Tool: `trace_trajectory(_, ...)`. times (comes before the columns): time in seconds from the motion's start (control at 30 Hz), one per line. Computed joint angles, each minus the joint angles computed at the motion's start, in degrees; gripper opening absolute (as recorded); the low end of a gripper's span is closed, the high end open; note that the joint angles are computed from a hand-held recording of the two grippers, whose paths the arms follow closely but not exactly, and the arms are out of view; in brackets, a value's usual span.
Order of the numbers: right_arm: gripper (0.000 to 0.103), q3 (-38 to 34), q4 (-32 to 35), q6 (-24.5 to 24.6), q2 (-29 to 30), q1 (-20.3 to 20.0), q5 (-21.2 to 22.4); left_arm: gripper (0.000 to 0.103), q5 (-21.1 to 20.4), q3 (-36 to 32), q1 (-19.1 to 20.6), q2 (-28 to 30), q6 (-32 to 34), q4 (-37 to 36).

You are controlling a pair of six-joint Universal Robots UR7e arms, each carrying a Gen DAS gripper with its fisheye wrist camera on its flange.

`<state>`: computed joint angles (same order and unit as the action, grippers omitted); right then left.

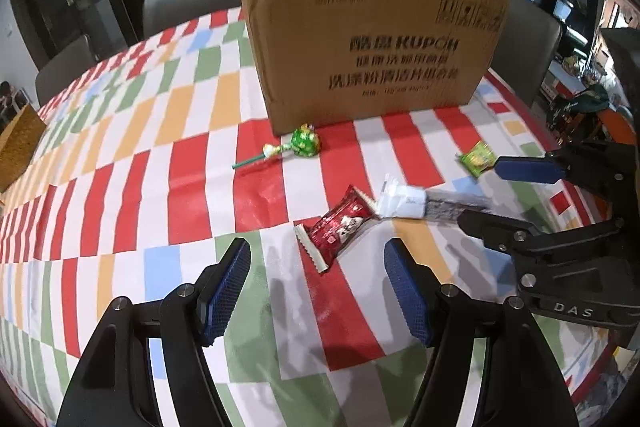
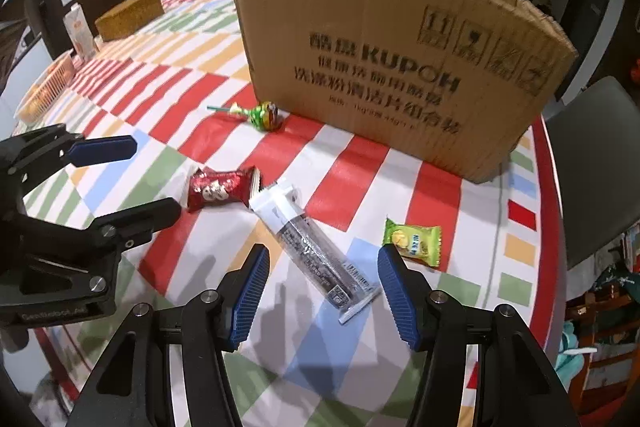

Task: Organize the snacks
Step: 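Withdraw both tools from the box toward the remaining snacks, then grasp the red chocolate wrapper with left tool while right tool grasps the white stick packet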

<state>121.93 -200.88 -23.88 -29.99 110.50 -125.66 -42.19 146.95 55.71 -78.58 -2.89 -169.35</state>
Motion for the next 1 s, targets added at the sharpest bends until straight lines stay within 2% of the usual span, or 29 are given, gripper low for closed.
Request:
trace_trajectory(0.4, 0.058, -3.31, 2.37, -0.49, 3.2, -1.12, -1.79, 0.069, 0.15, -4.94, 4.64, 7.49, 6.76, -1.56)
trace_trajectory(0.7, 0.057, -5.19, 4.02, -0.65, 4.21, -2.08, -1.26, 0.068, -2.65, -8.1, 7.18, 9.84, 7.88, -1.65)
trace_trajectory(0.83, 0.055, -5.43, 3.82, -0.11, 4.18, -2.71, -0.13, 0.059, -4.83, -9.24, 8.1, 9.98, 7.13, -1.07)
trace_trajectory(0.9, 0.047, -5.42, 3.23, 0.02, 4.21, -2.87, 0.26, 0.054, -5.29, -9.63, 8.36, 10.12, 6.9, -1.13)
trace_trajectory(1.0, 0.038, -5.27, 2.9, 0.13, 4.01, -3.1, 0.79, 0.041, -6.13, -9.85, 8.43, 10.02, 6.52, -0.93)
